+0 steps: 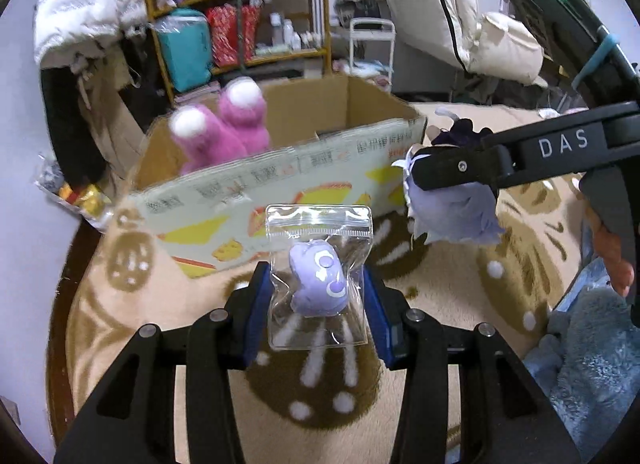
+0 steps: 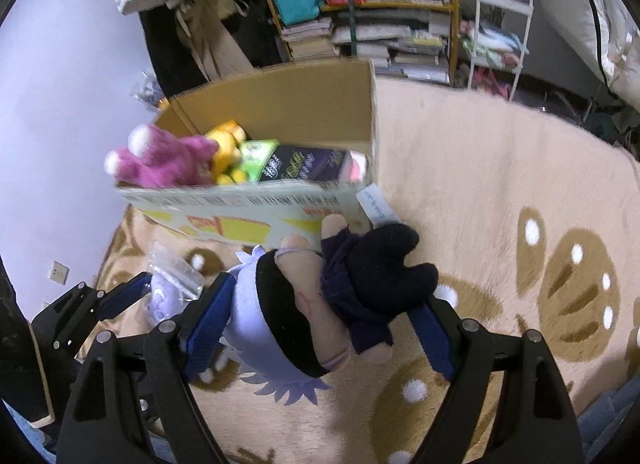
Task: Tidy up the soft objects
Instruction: 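Lift and carry the doll and lavender bag over the box with both tools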
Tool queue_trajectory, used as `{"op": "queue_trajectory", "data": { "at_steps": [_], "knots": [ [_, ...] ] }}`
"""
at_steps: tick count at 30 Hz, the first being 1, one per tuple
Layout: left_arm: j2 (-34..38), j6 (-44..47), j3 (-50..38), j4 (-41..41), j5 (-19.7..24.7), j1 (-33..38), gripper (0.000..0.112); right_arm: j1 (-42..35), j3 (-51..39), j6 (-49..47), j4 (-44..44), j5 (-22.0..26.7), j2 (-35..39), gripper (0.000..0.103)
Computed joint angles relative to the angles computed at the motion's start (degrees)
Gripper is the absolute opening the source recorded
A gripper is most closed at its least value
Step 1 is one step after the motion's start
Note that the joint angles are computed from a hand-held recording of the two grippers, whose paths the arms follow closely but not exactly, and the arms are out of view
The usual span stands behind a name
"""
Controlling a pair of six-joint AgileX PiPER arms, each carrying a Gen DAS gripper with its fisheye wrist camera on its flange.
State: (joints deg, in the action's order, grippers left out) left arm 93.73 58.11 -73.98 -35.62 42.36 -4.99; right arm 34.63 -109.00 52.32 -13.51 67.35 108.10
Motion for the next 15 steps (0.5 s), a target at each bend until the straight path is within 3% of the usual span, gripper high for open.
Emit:
{"op": "queue_trajectory", "data": {
  "at_steps": [8,15],
  "knots": [
    [-7.28,5.62,1.87,-5.82,-3.66,3.01,0.044,3.59,-4.10,1.19,-8.44,-0.48,-1.30,0.088],
    [-7.07,6.55,-3.86,-9.94,-3.17,3.77,0.044,4.95,-7.16,2.10,-15.59,-1.61,-1.08,0.088]
  ]
}}
